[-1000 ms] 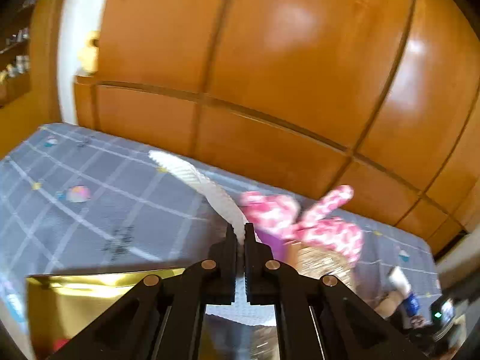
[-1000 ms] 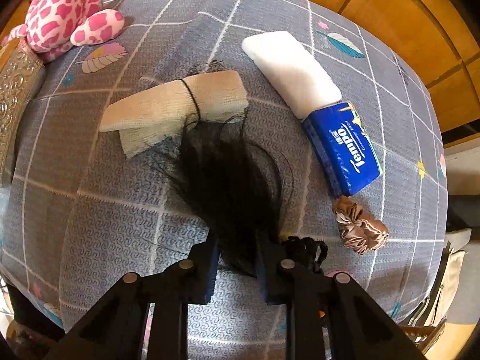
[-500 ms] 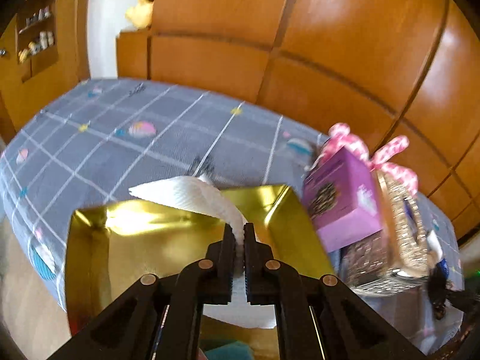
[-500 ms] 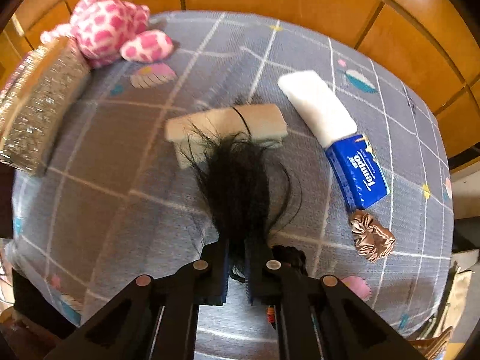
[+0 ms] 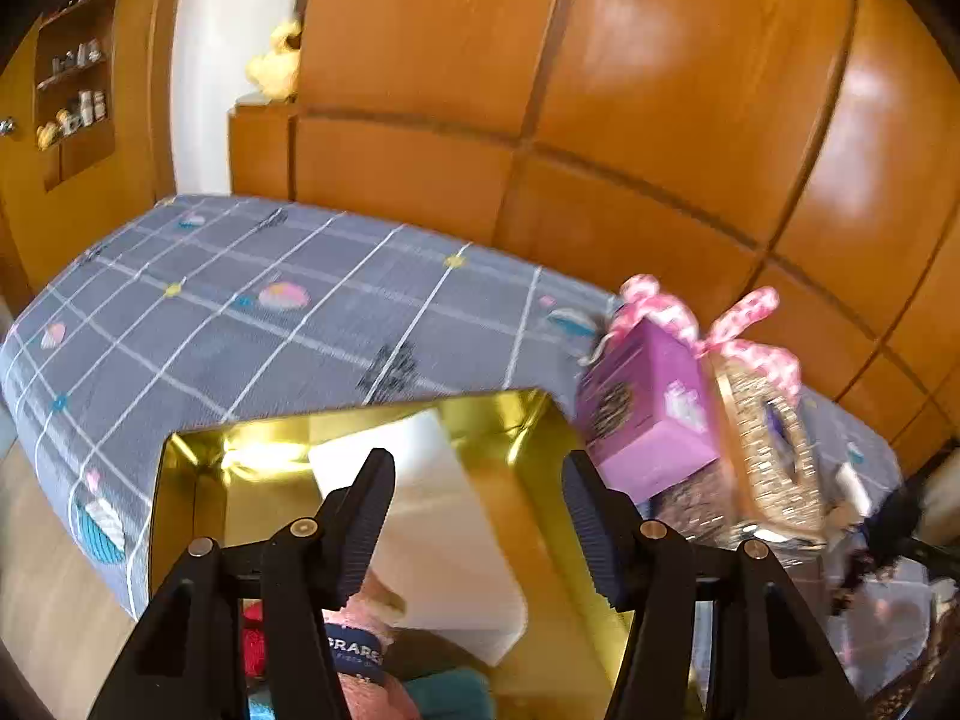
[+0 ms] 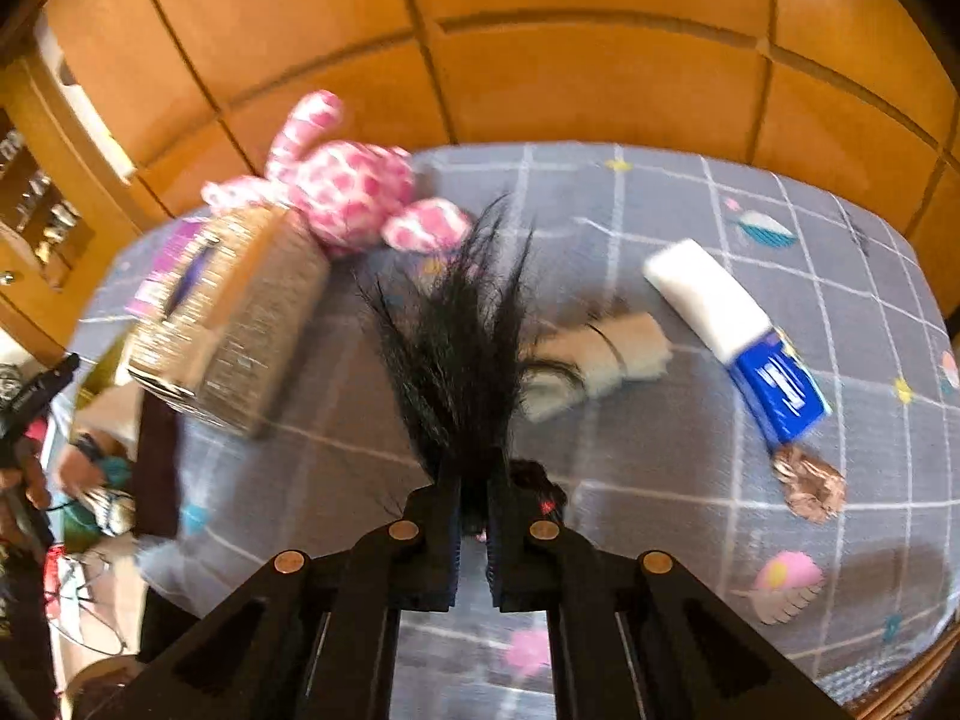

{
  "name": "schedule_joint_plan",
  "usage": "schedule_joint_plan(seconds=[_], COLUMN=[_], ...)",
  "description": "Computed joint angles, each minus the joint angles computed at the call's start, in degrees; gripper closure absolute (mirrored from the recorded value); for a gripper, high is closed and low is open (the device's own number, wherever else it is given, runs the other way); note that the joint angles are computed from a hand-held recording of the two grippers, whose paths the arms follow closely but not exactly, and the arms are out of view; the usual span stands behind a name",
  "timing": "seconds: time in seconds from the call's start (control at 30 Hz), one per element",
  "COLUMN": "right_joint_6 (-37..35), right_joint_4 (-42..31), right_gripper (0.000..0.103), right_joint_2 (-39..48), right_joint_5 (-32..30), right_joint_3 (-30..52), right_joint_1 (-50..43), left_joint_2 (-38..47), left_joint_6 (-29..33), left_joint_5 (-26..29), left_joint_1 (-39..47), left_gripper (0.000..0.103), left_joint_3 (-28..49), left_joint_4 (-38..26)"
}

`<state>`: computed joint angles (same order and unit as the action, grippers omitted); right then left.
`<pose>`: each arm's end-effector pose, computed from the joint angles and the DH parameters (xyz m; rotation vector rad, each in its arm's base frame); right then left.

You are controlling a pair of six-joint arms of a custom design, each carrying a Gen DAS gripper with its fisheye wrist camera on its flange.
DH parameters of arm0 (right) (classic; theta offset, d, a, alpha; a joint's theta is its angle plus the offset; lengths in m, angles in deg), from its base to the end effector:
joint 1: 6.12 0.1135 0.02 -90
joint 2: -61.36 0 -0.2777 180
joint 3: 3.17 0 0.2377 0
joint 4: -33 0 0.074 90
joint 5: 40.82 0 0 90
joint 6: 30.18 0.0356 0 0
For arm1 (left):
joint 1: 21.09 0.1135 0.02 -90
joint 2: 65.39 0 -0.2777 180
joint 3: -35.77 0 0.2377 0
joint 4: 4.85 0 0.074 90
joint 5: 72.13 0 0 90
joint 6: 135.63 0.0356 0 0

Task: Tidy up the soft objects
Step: 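Lower the white paper towel into the gold tray and open the left tool, then carry the black beaded hair piece with the right tool into the gold tray and release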

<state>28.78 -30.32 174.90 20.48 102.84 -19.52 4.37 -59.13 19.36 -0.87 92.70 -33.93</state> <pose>0.3941 -0.0763 0.2375 -0.5120 2.5642 0.4520 0.2229 0.0811 0.2481 -0.6549 2.2070 0.0303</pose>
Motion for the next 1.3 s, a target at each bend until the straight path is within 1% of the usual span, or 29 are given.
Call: schedule_joint_plan(seconds=[0.07,0.13,0.23,0.3,0.37,0.4,0.43,0.47,0.5,0.53,0.57,0.63,0.7,0.77,0.8,0.83,0.87,0.9,1.03,1.1,1.2,1.3], right_joint_6=[1.70,4.55,7.74,8.17,8.56,7.79,7.57,6.93,5.65,5.17,4.92,4.57,4.25,4.08,4.12,4.55,5.30,6.63,11.40,13.41,17.34,19.35], right_joint_4=[0.70,0.77,2.66,1.77,1.02,0.52,0.99,0.58,-1.39,-2.11,-2.14,0.80,3.66,8.87,10.25,10.50,10.41,10.73,9.52,9.29,9.35,7.75], right_gripper=[0.100,0.101,0.101,0.101,0.101,0.096,0.085,0.077,0.066,0.061,0.059,0.058,0.057,0.066,0.069,0.071,0.072,0.072,0.072,0.072,0.072,0.072], right_joint_2=[-0.39,0.33,0.26,1.09,2.26,3.02,3.54,4.34,6.49,7.79,9.00,11.00,12.13,11.91,11.43,11.01,10.71,9.89,7.46,6.65,5.94,6.17], right_joint_5=[-0.76,-1.76,-1.98,-1.51,-1.05,0.24,1.30,1.69,2.27,3.31,5.48,12.57,16.55,20.29,20.05,19.20,18.24,16.43,9.92,8.06,5.60,3.61], right_joint_3=[0.05,1.88,2.88,4.69,5.87,6.43,6.17,6.53,8.01,8.53,8.69,6.80,4.87,0.87,-0.25,-0.48,-0.20,0.27,4.49,6.72,10.53,13.92], right_joint_1=[1.16,2.62,4.75,6.05,6.78,7.26,7.52,7.57,8.07,8.47,9.19,11.34,12.57,13.60,13.63,13.56,13.44,13.25,13.40,14.21,16.44,19.13], left_joint_2=[-1.77,-3.54,-5.57,-6.96,-8.19,-8.40,-7.91,-7.47,-7.34,-7.68,-8.05,-9.72,-11.56,-14.43,-16.00,-17.26,-19.13,-20.54,-24.29,-24.61,-25.53,-26.48], left_joint_6=[0.16,0.58,1.07,1.32,1.81,2.01,2.18,1.89,1.52,1.50,1.66,2.02,2.78,3.37,3.74,3.92,3.95,4.00,4.24,3.91,3.84,3.30], left_joint_5=[-0.01,0.26,-0.53,0.77,0.84,0.30,-0.25,-0.14,0.43,1.26,1.61,1.56,1.91,2.10,2.93,3.59,4.38,5.07,8.11,9.49,8.03,5.80], left_joint_1=[-0.79,-1.43,-2.61,-2.70,-3.31,-3.84,-4.52,-4.84,-5.07,-5.22,-5.40,-5.56,-4.99,-3.52,-2.23,-1.22,0.44,1.69,7.07,9.38,11.53,11.90], left_gripper=[0.044,0.044,0.041,0.041,0.039,0.039,0.039,0.039,0.039,0.039,0.039,0.039,0.039,0.038,0.037,0.034,0.030,0.029,0.029,0.029,0.029,0.029], left_joint_3=[2.41,4.59,7.55,9.42,9.85,9.88,10.44,11.00,11.49,11.82,12.12,12.91,13.37,13.44,13.09,12.47,11.40,10.22,3.86,0.70,-4.03,-7.58], left_joint_4=[-2.50,-4.20,-6.42,-7.81,-7.62,-7.35,-7.63,-8.29,-9.05,-9.81,-10.45,-12.48,-14.48,-16.99,-18.02,-18.55,-19.48,-20.10,-21.56,-21.71,-21.36,-20.08])
